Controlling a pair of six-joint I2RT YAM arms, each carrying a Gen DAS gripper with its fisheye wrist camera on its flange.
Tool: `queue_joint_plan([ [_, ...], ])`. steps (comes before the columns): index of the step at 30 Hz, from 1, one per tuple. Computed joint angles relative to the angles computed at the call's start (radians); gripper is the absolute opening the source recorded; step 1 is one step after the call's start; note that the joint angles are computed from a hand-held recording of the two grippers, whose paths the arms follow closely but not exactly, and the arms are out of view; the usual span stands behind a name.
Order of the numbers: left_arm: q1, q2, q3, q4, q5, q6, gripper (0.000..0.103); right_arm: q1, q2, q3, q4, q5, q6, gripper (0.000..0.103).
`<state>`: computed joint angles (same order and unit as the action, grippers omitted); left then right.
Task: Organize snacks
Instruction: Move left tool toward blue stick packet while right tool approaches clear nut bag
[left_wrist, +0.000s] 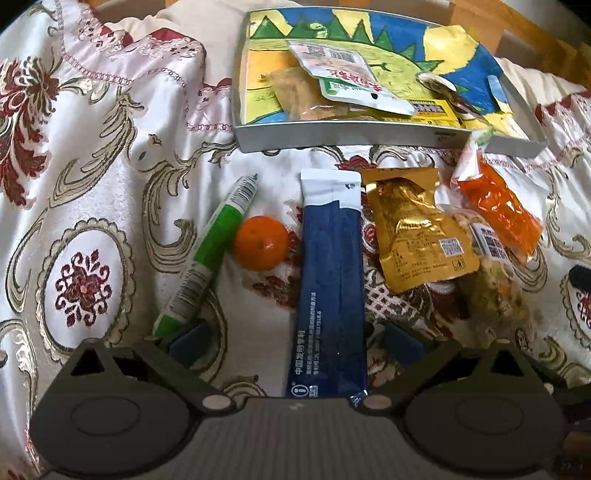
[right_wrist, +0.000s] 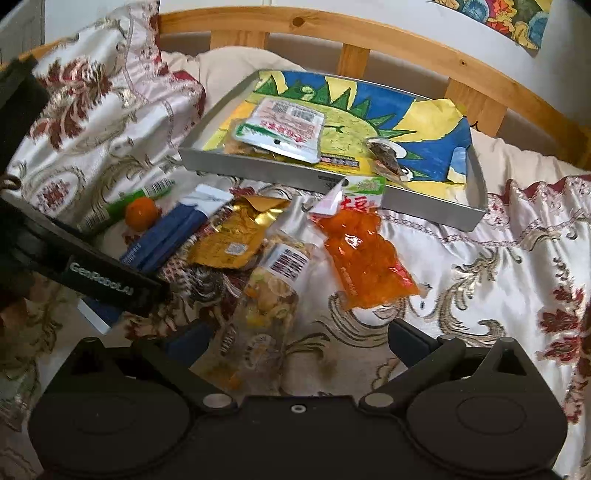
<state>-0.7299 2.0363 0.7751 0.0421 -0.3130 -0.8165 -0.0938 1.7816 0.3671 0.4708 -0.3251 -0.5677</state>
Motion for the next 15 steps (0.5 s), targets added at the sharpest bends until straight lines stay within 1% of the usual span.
queue_joint_plan([
  [6,0.019,0.010,0.005,0.004,0.011,-0.004,0.102,-0.007,0.008,0.003,0.009,-0.039,0.042,0.102],
  [11,0.015,0.028,0.032,-0.028,0.003,0.013,0.102,-0.013,0.035,0.017,0.010,-0.073,0.069,0.102],
  [15,0.009,0.030,0.032,-0.032,-0.006,0.029,0.102,-0.035,0.056,0.050,-0.044,-0.132,0.104,0.102],
])
